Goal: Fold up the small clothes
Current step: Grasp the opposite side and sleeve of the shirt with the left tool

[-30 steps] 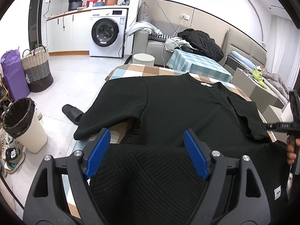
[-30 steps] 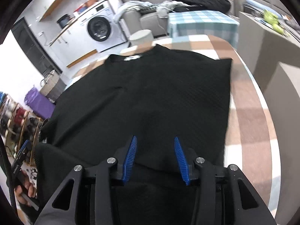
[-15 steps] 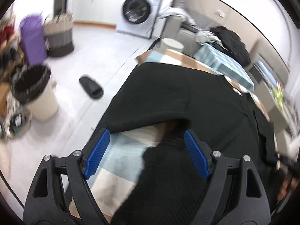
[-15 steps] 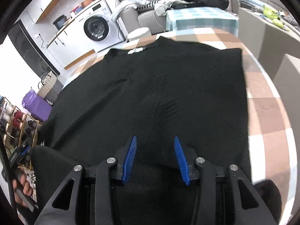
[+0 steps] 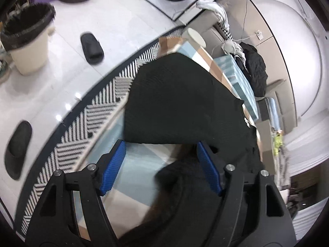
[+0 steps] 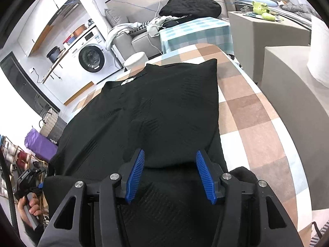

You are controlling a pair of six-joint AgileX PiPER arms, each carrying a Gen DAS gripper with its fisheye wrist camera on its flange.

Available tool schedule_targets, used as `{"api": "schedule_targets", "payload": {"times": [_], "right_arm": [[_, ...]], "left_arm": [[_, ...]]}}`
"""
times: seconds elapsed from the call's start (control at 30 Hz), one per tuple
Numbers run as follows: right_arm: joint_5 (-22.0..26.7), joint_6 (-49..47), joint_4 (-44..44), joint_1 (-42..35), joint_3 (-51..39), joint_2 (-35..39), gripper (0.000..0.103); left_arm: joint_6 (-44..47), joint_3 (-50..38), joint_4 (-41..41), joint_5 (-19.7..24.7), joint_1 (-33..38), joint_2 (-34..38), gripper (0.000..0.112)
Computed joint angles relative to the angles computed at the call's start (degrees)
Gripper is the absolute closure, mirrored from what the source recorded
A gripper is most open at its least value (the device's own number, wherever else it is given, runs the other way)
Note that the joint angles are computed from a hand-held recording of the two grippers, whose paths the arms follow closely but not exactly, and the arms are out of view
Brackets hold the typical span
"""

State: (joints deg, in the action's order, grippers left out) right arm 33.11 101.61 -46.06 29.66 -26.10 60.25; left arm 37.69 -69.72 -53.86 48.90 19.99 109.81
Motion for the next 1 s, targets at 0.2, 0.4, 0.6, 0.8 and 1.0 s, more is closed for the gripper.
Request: {"api": "schedule_targets", "payload": {"times": [0.2,0.4,0.6,0.8,1.0], "right_arm": [[0.05,2.03,-1.21,1.36,0.16,0.06,0.049],[2.48,5.89,-2.61,3.49,1.55,-1.49,0.049],[6.97,11.37,-3.91,8.23,3.56,-4.92,0.049],[13.98,14.13,-3.55,14.82,3.53,-7.57,0.049],[16.96,14.75,-2.69,17.33,3.74,-9.0,0.049]], "left_arm": [[-3.18,-2.3,-2.27,-4.63,-2.56,3.02,0.062],[-8.15,-6.2,3.81,-13.14,-7.72,3.06,0.109],[-3.45,-5.33,7.09,-23.14,-18.26,-7.06,0.109],[10.97,-8.3,2.8,-15.0,-34.21,-9.07,0.109],[9.49,-4.86,3.37,-10.75,-36.63,-6.93,0.071]]}}
